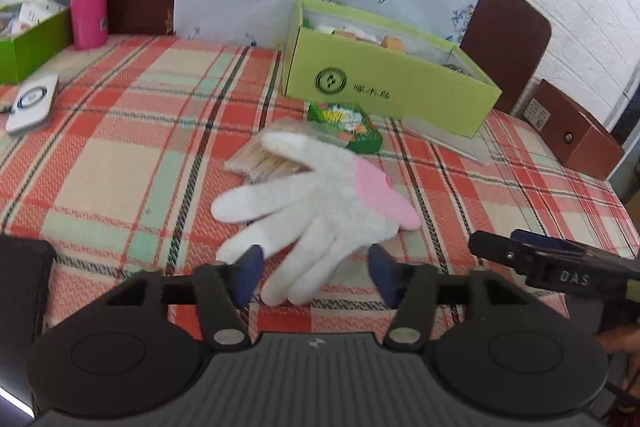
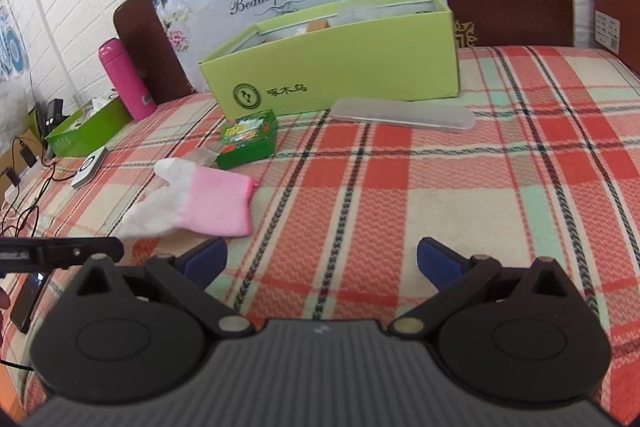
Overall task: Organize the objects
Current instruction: 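Grasp the white-pink glove with the left tool while the right tool grasps the green soap box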
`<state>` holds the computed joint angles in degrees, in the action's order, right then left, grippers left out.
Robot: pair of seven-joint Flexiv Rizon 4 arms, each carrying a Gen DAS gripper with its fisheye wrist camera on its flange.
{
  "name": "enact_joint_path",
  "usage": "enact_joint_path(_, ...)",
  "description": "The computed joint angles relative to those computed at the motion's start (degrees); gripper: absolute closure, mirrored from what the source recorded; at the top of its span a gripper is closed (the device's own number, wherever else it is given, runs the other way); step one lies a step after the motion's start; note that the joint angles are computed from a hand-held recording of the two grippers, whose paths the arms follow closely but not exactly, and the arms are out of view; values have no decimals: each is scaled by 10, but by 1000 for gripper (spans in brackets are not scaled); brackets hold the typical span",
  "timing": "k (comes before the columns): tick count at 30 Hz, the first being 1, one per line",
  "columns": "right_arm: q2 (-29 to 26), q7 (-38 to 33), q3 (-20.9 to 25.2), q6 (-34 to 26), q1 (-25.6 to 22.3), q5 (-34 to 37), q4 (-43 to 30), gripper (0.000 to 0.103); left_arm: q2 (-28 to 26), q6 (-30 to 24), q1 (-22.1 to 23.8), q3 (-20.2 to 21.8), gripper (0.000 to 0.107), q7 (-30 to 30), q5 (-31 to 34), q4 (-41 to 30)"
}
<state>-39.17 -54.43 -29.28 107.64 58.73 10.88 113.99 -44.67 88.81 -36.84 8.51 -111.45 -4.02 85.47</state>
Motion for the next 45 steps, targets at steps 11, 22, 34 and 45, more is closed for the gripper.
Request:
enact_joint_path(11, -14, 24, -63, -35, 38, -27, -15, 0, -78, 20, 11, 1, 21, 95, -19, -100)
enact_joint_path(22, -78, 42, 75, -81, -124, -141, -208, 18, -53, 55, 76, -120, 73, 145, -53, -13)
enact_joint_path(34, -170, 126, 111, -172, -188, -254, -369, 36, -39, 53, -2, 14, 71, 48, -98, 13)
enact_joint_path(45, -70, 167, -34, -72, -67, -217, -115, 42, -46, 24, 19, -26, 48, 83, -49, -19)
